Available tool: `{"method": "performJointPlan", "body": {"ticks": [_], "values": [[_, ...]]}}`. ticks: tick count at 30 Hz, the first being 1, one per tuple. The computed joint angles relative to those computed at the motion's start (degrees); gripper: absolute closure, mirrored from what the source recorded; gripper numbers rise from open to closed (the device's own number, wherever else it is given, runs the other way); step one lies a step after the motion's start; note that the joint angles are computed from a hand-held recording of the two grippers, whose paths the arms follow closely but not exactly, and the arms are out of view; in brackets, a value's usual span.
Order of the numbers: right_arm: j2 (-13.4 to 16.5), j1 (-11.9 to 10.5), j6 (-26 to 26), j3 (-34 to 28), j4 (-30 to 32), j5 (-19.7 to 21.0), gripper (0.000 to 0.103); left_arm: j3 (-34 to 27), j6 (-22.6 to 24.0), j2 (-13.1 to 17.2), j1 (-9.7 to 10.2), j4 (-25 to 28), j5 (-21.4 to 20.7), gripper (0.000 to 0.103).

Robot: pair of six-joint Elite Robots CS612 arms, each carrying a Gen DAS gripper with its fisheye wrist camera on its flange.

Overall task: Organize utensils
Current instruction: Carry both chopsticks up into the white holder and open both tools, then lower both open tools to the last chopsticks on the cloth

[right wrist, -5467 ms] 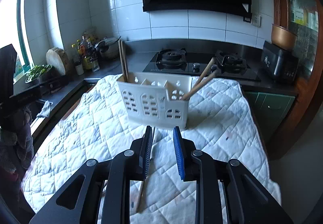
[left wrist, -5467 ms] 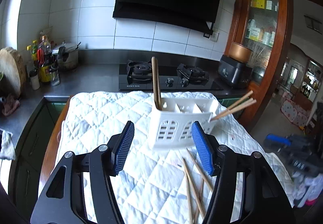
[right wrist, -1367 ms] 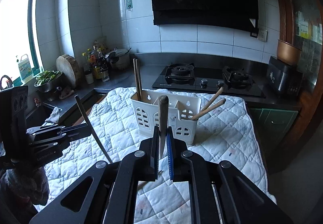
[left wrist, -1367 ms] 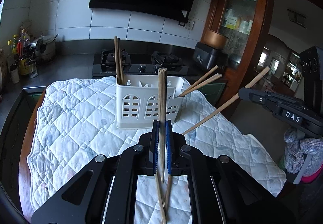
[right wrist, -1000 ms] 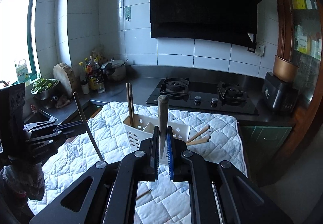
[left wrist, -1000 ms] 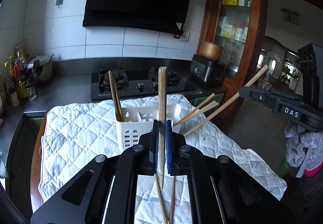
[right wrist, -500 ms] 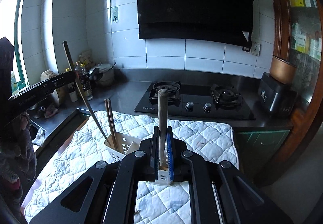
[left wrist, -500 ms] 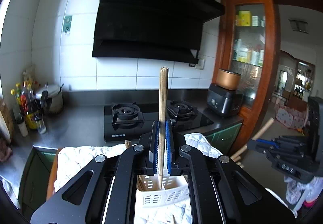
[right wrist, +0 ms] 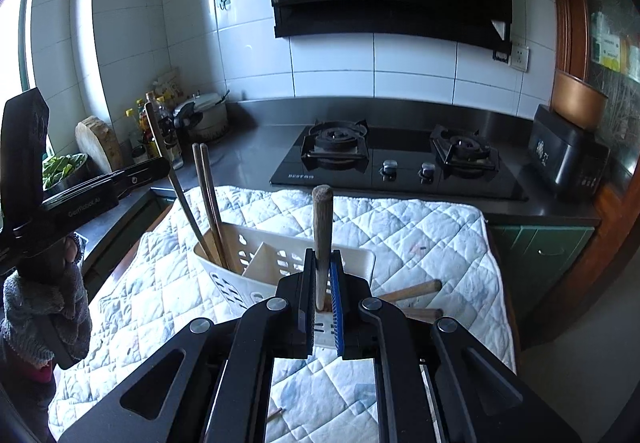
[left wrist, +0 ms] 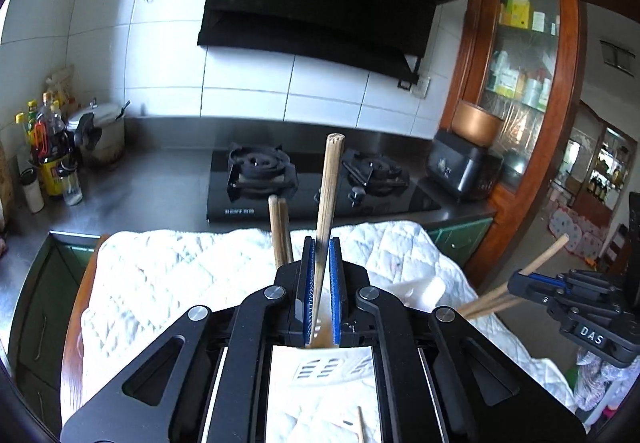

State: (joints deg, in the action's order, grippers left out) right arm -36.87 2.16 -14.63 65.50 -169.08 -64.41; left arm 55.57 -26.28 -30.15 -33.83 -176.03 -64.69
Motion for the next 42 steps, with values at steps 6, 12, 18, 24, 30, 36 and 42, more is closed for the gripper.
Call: {"method": "performJointPlan", "body": {"ticks": [6, 12, 18, 24, 30, 36, 42], "values": [[0.65, -0.06, 0.98, -0.56, 0.57, -0.61, 0.094, 1.9, 0.04, -0.77, -0.15, -0.05, -0.2, 0.094], [-1.39, -0.69, 2.59, 4.09, -6.35, -1.7, 0.081, 6.68, -0.03, -3.13, -0.92, -2.57, 1.02, 0.094], [-4.69, -1.67, 2.83, 12.31, -11.95, 0.67, 0.079, 14.21, -1.06, -6.36, -2.32, -6.01, 2.31, 0.094], [-6.52, -1.74, 1.28, 19.92, -13.9, 2.07, 0.077, 21.31, -3.29, -8.66, -3.81, -7.91, 1.89, 0.094], [-6.87, -1.84, 2.27, 25.28, -14.06, 2.8, 0.076, 26.32, -7.1, -9.07, -5.21, -8.1, -1.56, 0.094], [-6.62, -2.41, 4.36, 28.92, -13.91, 3.91, 0.076, 28.01, -10.74, -7.34, -6.64, -7.84, -6.76, 0.094], [-6.74, -2.92, 4.97, 31.17, -15.49, 3.91, 0.076, 26.6, -12.75, -5.01, -7.08, -5.76, -11.27, 0.094]]}}
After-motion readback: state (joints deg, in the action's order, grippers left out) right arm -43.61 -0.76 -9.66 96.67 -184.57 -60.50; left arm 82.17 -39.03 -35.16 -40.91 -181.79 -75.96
